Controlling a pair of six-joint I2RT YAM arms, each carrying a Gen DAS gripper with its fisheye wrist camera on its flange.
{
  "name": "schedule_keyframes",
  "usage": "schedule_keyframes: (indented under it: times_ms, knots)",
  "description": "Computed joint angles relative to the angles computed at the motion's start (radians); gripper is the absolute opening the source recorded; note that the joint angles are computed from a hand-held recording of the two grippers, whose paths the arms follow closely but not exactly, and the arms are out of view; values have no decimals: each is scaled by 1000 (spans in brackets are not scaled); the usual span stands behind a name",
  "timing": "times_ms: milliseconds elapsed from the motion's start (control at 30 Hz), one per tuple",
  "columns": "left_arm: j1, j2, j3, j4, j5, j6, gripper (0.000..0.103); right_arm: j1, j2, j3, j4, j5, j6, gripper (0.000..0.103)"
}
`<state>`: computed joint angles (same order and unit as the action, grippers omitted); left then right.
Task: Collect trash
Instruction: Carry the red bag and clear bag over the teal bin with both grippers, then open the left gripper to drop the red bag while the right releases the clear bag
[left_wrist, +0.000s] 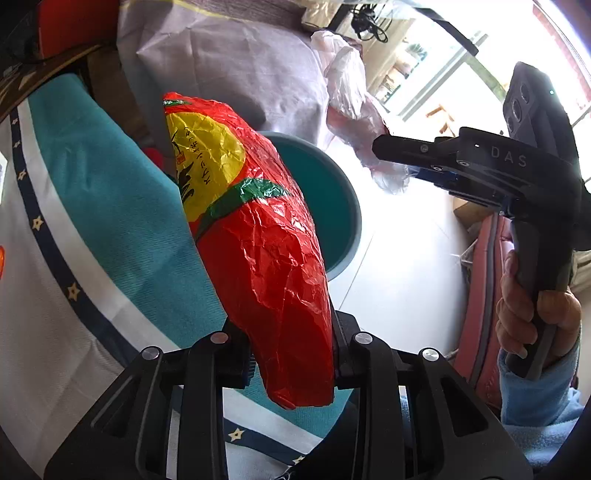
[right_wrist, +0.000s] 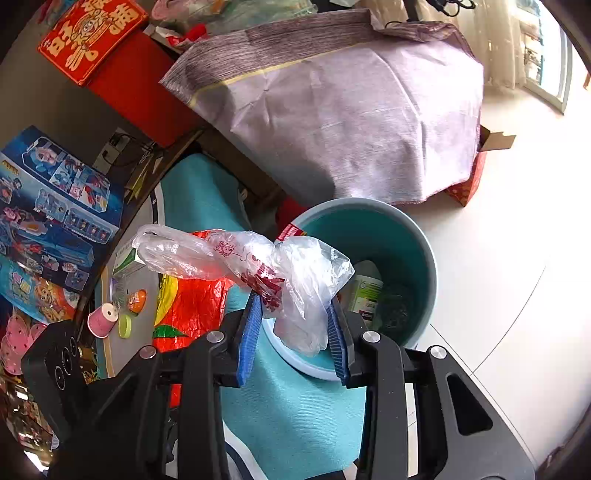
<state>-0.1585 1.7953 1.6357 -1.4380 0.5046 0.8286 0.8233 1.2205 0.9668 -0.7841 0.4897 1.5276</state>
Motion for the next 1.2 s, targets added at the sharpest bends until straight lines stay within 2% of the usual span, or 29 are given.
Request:
schedule_keyframes:
  times_ms: [300,467,633,667,800,900,1200]
  knots:
    - [-117,40,-55,37,-41,-61,30,14,-121,-174,32,-10,111,34]
    - [-168,83,-38,45,-50,-100,30,-5,-146,-212,46,-28,114,34]
    - [-231,146,16,54,-47,-187,31,-36,-161,-242,66,-54,98,35]
    - [-235,159,31,55,-51,-198,35,-43,-163,-247,70,-60,95,35]
    - [-232,182,73,86,-61,-245,72,-76,-163,-265,93,-87,77,37]
    - [-226,199,97,108,-63,-278,90,-102,-154,-270,109,-107,56,38]
    - [-187,165,85,134,-84,-264,93,-167,-92,-260,171,-172,-18,38]
